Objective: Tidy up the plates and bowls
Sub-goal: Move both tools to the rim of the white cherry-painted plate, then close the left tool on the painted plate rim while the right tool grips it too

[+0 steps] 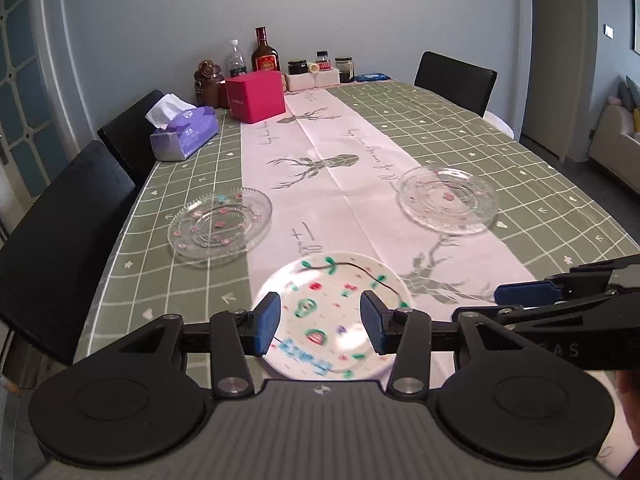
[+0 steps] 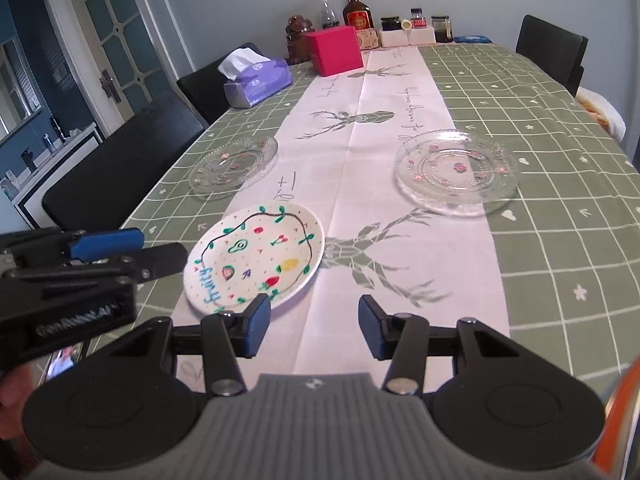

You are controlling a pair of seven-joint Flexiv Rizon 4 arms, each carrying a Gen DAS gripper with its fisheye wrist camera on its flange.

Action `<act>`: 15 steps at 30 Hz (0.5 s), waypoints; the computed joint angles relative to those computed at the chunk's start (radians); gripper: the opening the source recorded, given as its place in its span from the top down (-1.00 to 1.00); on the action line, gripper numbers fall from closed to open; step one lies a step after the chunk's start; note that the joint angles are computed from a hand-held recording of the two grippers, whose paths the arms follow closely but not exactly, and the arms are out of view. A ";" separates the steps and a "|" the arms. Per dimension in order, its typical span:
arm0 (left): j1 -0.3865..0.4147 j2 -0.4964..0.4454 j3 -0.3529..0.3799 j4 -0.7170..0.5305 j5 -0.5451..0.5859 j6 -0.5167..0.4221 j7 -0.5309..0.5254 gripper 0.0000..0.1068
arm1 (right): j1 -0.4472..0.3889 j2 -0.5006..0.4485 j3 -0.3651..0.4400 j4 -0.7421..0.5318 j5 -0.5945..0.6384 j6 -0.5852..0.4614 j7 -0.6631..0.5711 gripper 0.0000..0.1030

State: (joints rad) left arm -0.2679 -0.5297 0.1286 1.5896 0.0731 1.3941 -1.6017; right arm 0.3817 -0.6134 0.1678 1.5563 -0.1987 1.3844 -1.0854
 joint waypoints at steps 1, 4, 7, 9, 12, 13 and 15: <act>0.037 -0.008 -0.033 -0.011 -0.017 -0.009 0.041 0.01 | -0.005 -0.017 0.007 -0.034 0.003 -0.032 0.001 0.06; 0.077 -0.040 -0.040 -0.042 -0.032 -0.015 0.103 0.00 | -0.014 -0.078 0.025 -0.148 0.026 -0.127 0.004 0.05; 0.123 -0.061 -0.061 -0.039 -0.065 -0.011 0.142 0.00 | -0.028 -0.137 0.053 -0.249 0.065 -0.201 -0.018 0.04; 0.174 -0.067 -0.111 -0.019 -0.120 -0.008 0.178 0.00 | -0.021 -0.165 0.045 -0.295 0.080 -0.232 -0.020 0.04; 0.220 -0.083 -0.151 -0.009 -0.200 -0.017 0.200 0.00 | -0.020 -0.191 0.047 -0.336 0.103 -0.260 -0.038 0.04; 0.233 -0.086 -0.163 -0.008 -0.227 -0.031 0.203 0.00 | -0.020 -0.199 0.048 -0.347 0.112 -0.265 -0.043 0.05; 0.242 -0.094 -0.171 -0.010 -0.262 -0.056 0.207 0.00 | -0.023 -0.211 0.055 -0.366 0.131 -0.273 -0.057 0.06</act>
State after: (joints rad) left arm -0.0263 -0.6234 -0.0421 1.5797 -0.1888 1.3384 -1.3948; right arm 0.3590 -0.8248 0.2228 1.1904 -0.0678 1.1112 -1.1423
